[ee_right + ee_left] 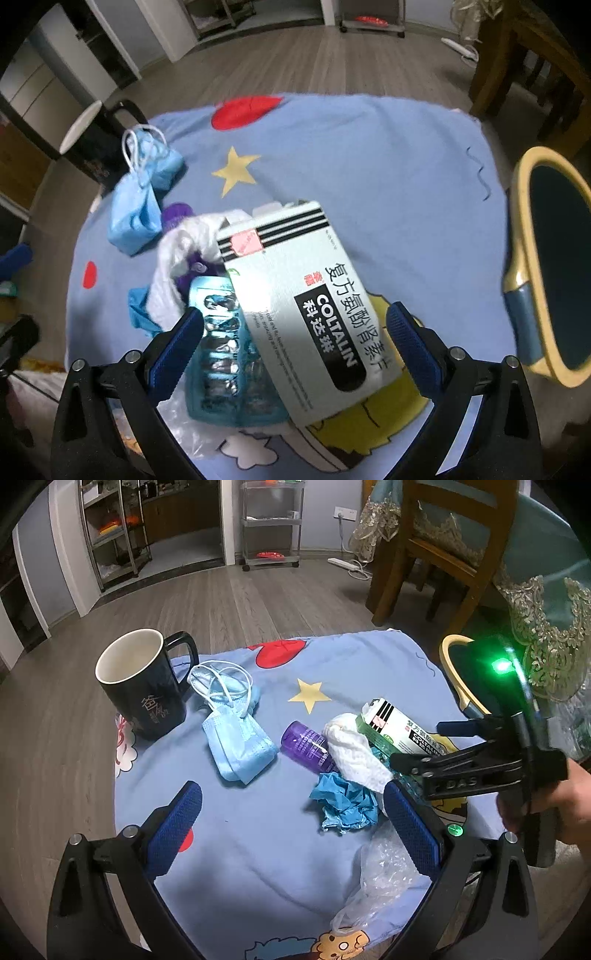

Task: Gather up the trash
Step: 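Grasp the white medicine box with the right tool and lift it toward the bin, then carry the medicine box over the bin with the right tool while the left grasps the white tissue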

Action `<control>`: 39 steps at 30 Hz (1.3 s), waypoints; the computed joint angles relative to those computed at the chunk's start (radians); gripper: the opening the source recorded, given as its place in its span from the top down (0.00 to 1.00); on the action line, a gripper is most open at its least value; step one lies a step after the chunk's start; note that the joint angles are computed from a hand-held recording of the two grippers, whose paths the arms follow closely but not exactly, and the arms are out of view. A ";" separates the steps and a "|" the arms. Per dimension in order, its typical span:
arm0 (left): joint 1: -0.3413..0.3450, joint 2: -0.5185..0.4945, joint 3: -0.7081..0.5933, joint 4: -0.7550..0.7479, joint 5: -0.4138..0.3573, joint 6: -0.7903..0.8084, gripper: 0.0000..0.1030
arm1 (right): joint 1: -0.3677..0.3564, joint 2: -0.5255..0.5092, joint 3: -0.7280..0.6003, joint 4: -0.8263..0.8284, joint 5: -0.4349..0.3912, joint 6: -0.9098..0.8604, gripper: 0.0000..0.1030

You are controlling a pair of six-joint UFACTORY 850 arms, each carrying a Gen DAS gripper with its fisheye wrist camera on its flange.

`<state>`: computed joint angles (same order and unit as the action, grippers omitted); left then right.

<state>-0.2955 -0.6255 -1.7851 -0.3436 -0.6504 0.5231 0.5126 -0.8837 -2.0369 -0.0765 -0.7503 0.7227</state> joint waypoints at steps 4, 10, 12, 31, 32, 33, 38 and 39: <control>0.002 -0.004 -0.008 -0.005 -0.009 -0.001 0.06 | -0.009 -0.021 -0.009 0.028 -0.011 -0.010 0.05; 0.006 -0.018 -0.033 -0.010 -0.024 -0.022 0.06 | -0.025 -0.012 0.030 0.077 0.039 -0.018 0.05; 0.007 -0.024 -0.043 -0.012 -0.031 -0.028 0.06 | -0.028 -0.011 0.037 0.087 0.045 -0.017 0.06; -0.027 -0.095 -0.138 0.053 -0.049 -0.095 0.06 | -0.032 0.132 0.090 0.001 -0.021 0.102 0.26; -0.033 -0.108 -0.153 0.054 -0.058 -0.091 0.06 | -0.031 0.167 0.117 -0.016 -0.019 0.128 0.26; -0.038 -0.118 -0.167 0.053 -0.067 -0.088 0.06 | -0.028 0.197 0.139 -0.045 -0.024 0.154 0.26; -0.070 -0.183 -0.243 0.066 -0.091 -0.082 0.07 | -0.003 0.343 0.307 -0.247 -0.003 0.374 0.26; -0.077 -0.199 -0.262 0.069 -0.098 -0.083 0.08 | -0.007 0.364 0.344 -0.247 0.028 0.403 0.26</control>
<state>-0.3726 -0.8246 -2.0469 -0.2749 -0.7485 0.4403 0.5051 -0.5201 -1.6928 -0.3240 -0.7223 1.1257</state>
